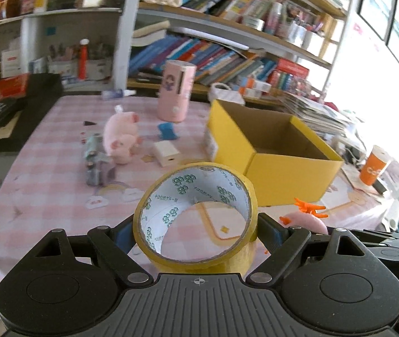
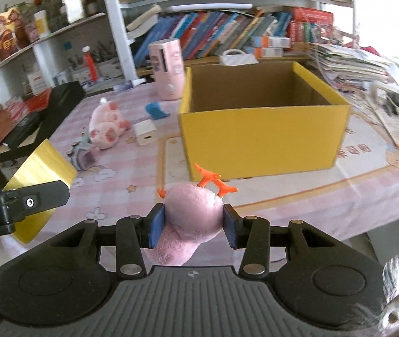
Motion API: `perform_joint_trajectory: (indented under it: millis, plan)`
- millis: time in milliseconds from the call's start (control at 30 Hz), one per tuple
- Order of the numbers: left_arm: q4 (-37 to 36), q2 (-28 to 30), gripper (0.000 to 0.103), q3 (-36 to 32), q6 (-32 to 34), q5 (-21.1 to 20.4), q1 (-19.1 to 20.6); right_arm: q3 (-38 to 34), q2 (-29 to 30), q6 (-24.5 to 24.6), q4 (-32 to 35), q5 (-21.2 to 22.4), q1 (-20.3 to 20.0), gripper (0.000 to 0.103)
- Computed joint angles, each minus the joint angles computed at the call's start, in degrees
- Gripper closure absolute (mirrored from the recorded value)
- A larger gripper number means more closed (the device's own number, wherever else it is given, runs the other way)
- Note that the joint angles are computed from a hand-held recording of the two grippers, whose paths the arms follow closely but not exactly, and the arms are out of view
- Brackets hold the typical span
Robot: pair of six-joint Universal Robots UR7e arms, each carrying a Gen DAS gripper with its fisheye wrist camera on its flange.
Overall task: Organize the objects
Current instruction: 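Lift and carry the tape roll and plush pig toward the yellow cardboard box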
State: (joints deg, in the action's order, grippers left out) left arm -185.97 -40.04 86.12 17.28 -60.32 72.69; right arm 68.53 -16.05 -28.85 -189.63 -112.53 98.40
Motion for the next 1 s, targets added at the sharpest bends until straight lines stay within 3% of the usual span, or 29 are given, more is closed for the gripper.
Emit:
perform_joint_trajectory:
  millis: [467,1000]
  plan:
    - [6.8,4.1,0.015,-5.1,4.1,-6.0,-1.2,5.5,-3.6,4.0,-8.0,-5.1,-2.0,0.062]
    - [7.6,5.7,0.015,-7.4,4.4,-6.4,-1.6,5.1,-4.4,3.9,-7.4,-5.4,-2.8,0.062]
